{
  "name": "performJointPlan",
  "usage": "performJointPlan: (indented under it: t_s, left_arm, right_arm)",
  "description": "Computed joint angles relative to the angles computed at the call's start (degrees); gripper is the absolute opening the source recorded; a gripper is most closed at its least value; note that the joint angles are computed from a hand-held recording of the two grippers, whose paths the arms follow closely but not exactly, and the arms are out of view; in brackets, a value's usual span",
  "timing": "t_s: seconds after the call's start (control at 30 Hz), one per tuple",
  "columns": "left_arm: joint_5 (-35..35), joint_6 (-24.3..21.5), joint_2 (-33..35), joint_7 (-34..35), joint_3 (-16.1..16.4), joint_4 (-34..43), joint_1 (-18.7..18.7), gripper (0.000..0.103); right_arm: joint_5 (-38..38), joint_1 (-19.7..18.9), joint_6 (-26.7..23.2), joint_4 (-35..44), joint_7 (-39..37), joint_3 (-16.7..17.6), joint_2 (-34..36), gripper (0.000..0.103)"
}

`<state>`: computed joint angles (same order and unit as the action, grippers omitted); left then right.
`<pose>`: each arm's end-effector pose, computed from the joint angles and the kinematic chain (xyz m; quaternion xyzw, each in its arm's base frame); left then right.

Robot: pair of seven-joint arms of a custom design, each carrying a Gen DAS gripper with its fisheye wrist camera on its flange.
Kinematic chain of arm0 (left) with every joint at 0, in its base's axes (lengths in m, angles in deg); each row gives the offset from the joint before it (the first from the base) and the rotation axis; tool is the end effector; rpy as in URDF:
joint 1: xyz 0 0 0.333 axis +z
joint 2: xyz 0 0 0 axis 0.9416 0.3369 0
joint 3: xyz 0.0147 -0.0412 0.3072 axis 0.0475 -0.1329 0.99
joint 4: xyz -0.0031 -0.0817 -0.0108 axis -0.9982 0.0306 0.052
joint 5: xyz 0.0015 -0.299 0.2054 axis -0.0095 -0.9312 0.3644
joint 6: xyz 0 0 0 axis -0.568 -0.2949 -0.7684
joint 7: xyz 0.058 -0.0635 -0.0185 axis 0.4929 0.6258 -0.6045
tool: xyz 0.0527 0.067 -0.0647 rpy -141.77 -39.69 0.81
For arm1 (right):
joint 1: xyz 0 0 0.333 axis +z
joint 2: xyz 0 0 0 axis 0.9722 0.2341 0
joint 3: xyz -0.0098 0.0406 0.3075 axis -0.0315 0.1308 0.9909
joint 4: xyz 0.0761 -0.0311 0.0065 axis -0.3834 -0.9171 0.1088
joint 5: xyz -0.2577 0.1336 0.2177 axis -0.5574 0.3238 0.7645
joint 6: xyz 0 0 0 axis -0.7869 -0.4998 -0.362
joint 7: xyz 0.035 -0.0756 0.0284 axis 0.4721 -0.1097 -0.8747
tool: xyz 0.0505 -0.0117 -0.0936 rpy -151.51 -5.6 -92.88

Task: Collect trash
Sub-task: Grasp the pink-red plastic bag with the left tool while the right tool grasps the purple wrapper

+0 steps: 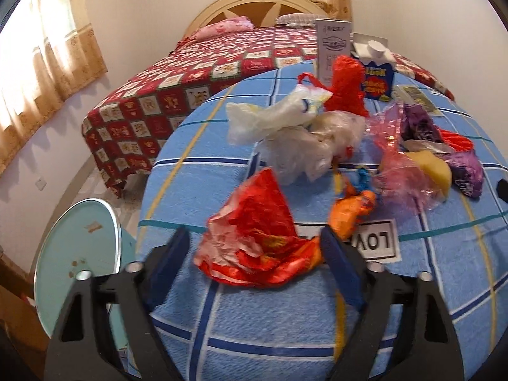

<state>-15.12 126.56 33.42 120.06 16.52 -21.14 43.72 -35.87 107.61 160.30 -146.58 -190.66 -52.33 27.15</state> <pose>0.6157 -0.4026 0.3468 -0.4763 0.7952 -0.2778 0.2522 0.5049 0.3390 0.3412 -0.5632 0.7024 -0.3358 0.2770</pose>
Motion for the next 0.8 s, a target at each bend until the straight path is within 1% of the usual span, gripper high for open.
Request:
performJointPlan:
  t_s: [0.07, 0.1, 0.17, 0.2, 0.23, 0.27, 0.3, 0.37, 0.63, 0.67, 0.73, 0.77, 0.8]
  left_arm:
    - [-0.4, 1.0, -0.3, 1.9, -1.2, -0.7, 0.8, 0.057]
    - [-0.5, 1.3, -0.3, 2.6, -1.5, -0.8, 0.9, 0.053]
    - [-1.5, 2.2, -0.4, 4.5, -2.7, -1.5, 1.7, 0.037]
    - [-1.7, 2.4, -0.5, 5.0, -2.7, -1.7, 1.6, 0.032]
    - [-1.8, 2.6, -0.6, 5.5, -2.7, -1.9, 1.6, 0.024]
    - [-2.3, 2.9, -0.7, 6.2, -3.1, -2.1, 2.0, 0.022]
    - [-2.9, 3.1, -0.9, 6.4, -3.2, -2.4, 2.3, 0.014]
    - [-4.7, 3.8, -1.5, 7.9, -4.7, -3.4, 3.8, 0.014]
    - [-2.8, 8.4, -6.2, 3.7, -1.2, -9.9, 3.6, 0.013]
    - [-1.8, 9.1, -7.1, 2.3, -0.1, -10.9, 3.1, 0.013]
    - [-0.5, 9.9, -8.1, 0.5, 0.9, -11.9, 2.8, 0.013]
    - [1.0, 10.7, -8.9, -1.6, 2.5, -12.8, 1.9, 0.013]
    - [2.2, 11.0, -9.3, -3.2, 3.5, -12.9, 1.3, 0.013]
  right_arm:
    - [0.1, 0.0, 0.1, 0.2, -0.3, 0.0, 0.2, 0.085]
    - [0.2, 0.1, 0.1, 0.3, -0.3, 0.0, 0.4, 0.085]
    - [0.4, 0.0, 0.4, 0.3, -0.4, 0.0, 0.5, 0.085]
    - [0.5, 0.0, 0.5, 0.4, -0.5, -0.1, 0.5, 0.085]
    - [0.6, 0.0, 0.6, 0.5, -0.5, -0.1, 0.6, 0.085]
    - [0.6, 0.0, 0.6, 0.6, -0.6, -0.1, 0.6, 0.085]
    - [0.6, 0.0, 0.6, 0.6, -0.7, -0.2, 0.6, 0.085]
    - [0.6, 0.1, 0.7, 0.7, -0.6, -0.3, 0.7, 0.085]
    - [1.4, 0.3, 0.7, 1.5, -1.6, -0.4, 1.1, 0.085]
    - [1.3, 0.3, 0.7, 1.3, -1.5, -0.4, 1.0, 0.085]
    - [1.3, 0.3, 0.7, 1.3, -1.3, -0.5, 1.0, 0.085]
    - [1.5, 0.3, 0.8, 1.6, -1.6, -0.4, 1.3, 0.085]
    - [1.5, 0.3, 0.8, 1.3, -1.7, -0.5, 1.1, 0.085]
